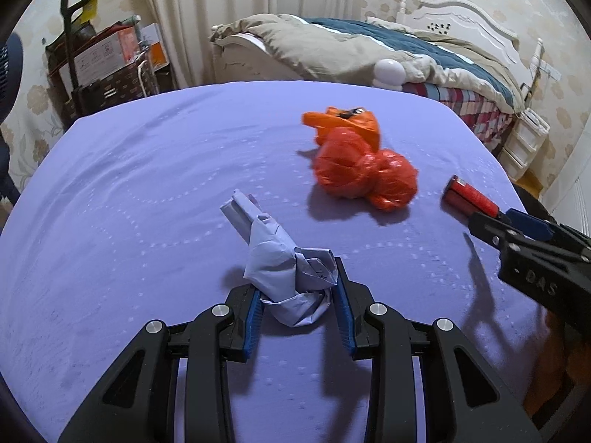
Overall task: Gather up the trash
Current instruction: 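Grasp the grey-blue plastic bag with the left tool while the right tool grasps the red bottle, then carry the grey-blue bag and red bottle over the bin and open both tools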
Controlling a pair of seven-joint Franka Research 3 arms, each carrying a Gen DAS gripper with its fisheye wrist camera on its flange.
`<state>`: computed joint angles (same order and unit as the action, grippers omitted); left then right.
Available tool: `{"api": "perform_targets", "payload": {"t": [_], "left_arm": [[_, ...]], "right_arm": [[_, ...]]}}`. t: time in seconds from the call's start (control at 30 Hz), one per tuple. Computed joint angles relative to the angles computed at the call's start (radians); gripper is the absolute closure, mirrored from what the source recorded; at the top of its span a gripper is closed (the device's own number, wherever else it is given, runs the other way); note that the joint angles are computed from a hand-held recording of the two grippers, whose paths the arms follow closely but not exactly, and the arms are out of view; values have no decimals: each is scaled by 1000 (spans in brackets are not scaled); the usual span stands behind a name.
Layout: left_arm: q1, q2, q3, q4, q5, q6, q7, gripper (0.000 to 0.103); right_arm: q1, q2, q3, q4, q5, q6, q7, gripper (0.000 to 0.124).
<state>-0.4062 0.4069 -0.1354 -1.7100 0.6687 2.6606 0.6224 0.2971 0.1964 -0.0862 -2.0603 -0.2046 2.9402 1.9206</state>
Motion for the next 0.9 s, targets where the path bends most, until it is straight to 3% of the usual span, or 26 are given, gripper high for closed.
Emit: {"api": "perform_targets", "payload": {"t": [0.1, 0.3, 0.63, 0.9], "left_arm": [[7, -8, 2, -15, -3, 14, -10, 69], [15, -14, 2, -31, -8, 43, -15, 69], [18, -21, 2, -42, -13, 58, -12, 69], [16, -33, -1, -59, -3, 83, -11, 69]], "right_arm": [[17, 25, -10, 37, -25, -19, 16, 65], [46, 39, -35, 62, -86, -39, 62, 96], [27, 4, -7, 11, -55, -5, 50, 98], [19, -69, -8, -85, -98, 46, 111, 98]]}}
